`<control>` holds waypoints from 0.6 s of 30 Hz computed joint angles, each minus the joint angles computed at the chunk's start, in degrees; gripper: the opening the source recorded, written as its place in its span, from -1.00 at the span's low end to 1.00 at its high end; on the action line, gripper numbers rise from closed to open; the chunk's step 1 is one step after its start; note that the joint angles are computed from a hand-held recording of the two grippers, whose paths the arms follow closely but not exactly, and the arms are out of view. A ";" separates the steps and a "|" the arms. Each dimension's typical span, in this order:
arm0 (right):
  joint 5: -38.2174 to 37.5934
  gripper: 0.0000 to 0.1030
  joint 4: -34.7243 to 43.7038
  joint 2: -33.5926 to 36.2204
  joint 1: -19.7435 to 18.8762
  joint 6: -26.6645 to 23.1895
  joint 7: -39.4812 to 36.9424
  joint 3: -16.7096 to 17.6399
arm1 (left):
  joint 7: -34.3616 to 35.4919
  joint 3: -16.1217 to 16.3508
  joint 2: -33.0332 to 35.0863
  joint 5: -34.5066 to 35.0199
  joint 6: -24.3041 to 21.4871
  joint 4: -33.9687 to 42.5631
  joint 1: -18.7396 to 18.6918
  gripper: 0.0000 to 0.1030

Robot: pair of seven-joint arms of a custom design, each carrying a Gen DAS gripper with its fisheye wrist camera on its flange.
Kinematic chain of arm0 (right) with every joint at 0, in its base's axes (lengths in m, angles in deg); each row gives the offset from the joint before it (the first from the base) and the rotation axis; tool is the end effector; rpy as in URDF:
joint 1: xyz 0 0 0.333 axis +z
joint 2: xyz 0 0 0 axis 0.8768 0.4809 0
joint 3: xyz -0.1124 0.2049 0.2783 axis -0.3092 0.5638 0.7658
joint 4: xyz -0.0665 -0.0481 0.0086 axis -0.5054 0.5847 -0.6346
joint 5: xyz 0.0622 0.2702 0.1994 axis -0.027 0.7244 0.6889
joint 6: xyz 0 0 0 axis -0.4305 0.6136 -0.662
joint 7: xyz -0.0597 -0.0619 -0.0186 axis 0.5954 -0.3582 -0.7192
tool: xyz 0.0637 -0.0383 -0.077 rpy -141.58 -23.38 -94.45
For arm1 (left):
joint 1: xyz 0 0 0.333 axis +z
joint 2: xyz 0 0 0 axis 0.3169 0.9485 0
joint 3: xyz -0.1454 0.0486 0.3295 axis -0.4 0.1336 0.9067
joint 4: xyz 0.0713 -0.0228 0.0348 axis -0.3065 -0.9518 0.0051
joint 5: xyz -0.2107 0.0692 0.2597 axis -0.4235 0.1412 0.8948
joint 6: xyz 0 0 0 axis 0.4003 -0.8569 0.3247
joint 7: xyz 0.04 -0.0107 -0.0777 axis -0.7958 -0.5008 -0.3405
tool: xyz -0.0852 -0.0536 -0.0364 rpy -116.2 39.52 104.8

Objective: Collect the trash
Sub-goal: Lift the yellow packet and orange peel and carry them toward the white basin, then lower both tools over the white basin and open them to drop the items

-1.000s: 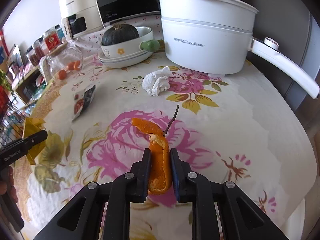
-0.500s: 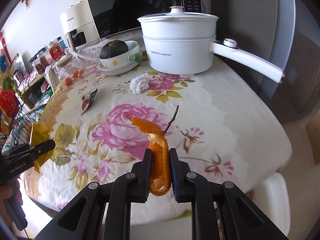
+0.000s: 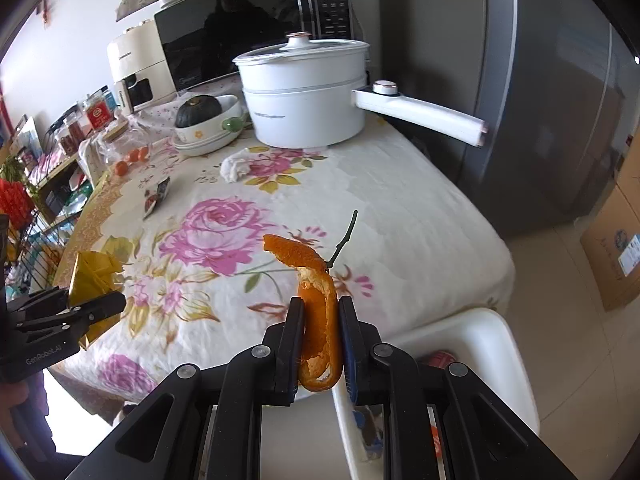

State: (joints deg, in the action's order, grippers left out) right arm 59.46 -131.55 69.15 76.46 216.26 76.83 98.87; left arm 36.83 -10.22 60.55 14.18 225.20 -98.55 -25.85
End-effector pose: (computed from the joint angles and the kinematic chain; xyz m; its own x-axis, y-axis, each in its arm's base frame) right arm 0.5716 0.2651 0.3474 0.6631 -0.7455 -0.0678 -0.6070 -0.4825 -0.6315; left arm 0.4210 -0.5313 0.3244 0.3596 -0.9117 0.1986 -0.7141 -0.4059 -0.5703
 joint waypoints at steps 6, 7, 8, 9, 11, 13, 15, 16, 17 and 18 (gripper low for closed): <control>1.79 -0.65 -1.30 -1.10 -2.71 -0.22 -1.64 -0.64 | 6.18 0.28 5.57 -1.09 2.28 8.99 -0.66 -0.17; 1.89 -0.65 -1.41 -1.21 -2.90 -0.47 -1.40 -1.15 | 7.23 0.52 6.53 -1.54 2.85 10.52 -0.88 -0.17; 2.10 -0.65 -1.55 -1.35 -3.19 -0.72 -1.23 -1.53 | 8.69 0.68 7.79 -2.13 3.48 12.52 -1.05 -0.17; 2.33 -0.65 -1.69 -1.49 -3.44 -0.90 -1.15 -1.81 | 10.07 0.94 8.88 -2.80 3.92 14.30 -1.32 -0.17; 3.32 -0.65 -1.98 -1.76 -4.38 -1.02 -1.78 -1.75 | 13.17 1.46 11.24 -4.36 4.61 18.14 -1.92 -0.17; 4.12 -0.65 -2.26 -1.93 -5.07 -1.19 -2.48 -1.97 | 16.77 1.85 13.83 -6.41 4.91 22.41 -2.51 -0.17; 4.32 -0.65 -2.58 -1.97 -5.19 -1.24 -2.82 -2.67 | 20.47 2.12 16.60 -8.69 5.31 26.94 -3.05 -0.16; 3.83 -0.65 -2.79 -1.94 -4.88 -1.34 -2.36 -3.55 | 22.34 2.23 17.96 -9.85 5.43 29.20 -3.32 -0.16; 3.13 -0.65 -2.96 -1.90 -4.53 -1.54 -1.65 -4.50 | 24.40 2.28 19.41 -11.08 5.49 31.62 -3.56 -0.16; 2.66 -0.65 -3.14 -1.83 -4.43 -1.55 -1.23 -5.04 | 26.49 2.31 20.85 -12.36 5.37 34.07 -3.82 -0.16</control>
